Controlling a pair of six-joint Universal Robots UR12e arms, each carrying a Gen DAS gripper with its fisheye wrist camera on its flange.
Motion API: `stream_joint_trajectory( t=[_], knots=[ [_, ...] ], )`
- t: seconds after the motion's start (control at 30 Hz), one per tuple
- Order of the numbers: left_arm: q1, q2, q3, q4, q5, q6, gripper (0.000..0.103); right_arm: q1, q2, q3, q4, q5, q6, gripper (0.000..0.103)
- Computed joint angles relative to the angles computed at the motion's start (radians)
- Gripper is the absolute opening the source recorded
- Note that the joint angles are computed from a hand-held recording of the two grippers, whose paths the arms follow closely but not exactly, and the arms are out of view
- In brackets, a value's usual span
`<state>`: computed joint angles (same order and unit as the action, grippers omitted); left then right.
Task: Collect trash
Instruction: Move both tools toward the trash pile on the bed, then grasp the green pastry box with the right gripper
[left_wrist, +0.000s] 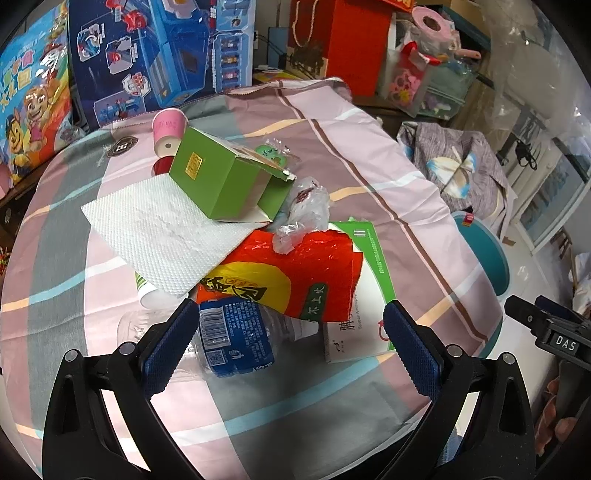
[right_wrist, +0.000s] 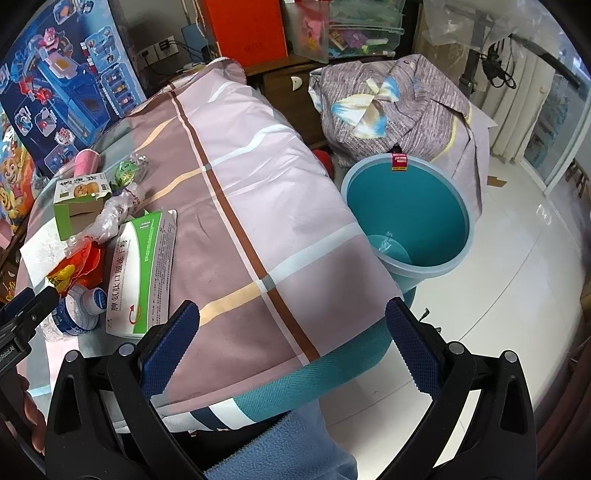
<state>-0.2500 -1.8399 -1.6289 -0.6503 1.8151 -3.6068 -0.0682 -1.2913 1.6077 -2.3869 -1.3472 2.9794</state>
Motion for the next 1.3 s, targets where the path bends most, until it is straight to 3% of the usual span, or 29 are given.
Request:
stream_joint_trajectory(
  t=[0.37, 0.63, 0.8, 1.0, 1.1, 1.23, 1.3],
  knots=[
    [0.016, 0.015, -0.02, -0.003, 0.007, -0.014, 0.1, 0.019, 0.009, -0.016, 0.019, 0.014, -0.026, 0.097],
    [0.085, 0.07, -0.085, -0.018, 0.039, -0.077, 0.1, 0.039, 0.026, -0.041, 0.04, 0.034, -0.051, 0.097],
    [0.138, 0.091, -0.111, -0.019, -0.007, -0.094, 0.1, 0.059, 0.05, -0.078, 0.058, 0.05, -0.075, 0.097],
    [0.182, 0.086, -0.114, 0.018, -0.101, -0.079, 0.1, 0.092, 0.083, -0.15, 0.075, 0.138, -0.126, 0.097],
    [0.193, 0.085, -0.116, 0.025, -0.12, -0.07, 0.1, 0.122, 0.109, -0.201, 0.099, 0.193, -0.178, 0.089],
    [0.214, 0.096, -0.138, 0.048, -0.161, -0.052, 0.1, 0.167, 0.161, -0.287, 0.221, 0.262, -0.228, 0.071],
    [0.22, 0.097, -0.143, 0.048, -0.172, -0.037, 0.1, 0.188, 0.189, -0.323, 0.272, 0.282, -0.242, 0.07]
  ],
)
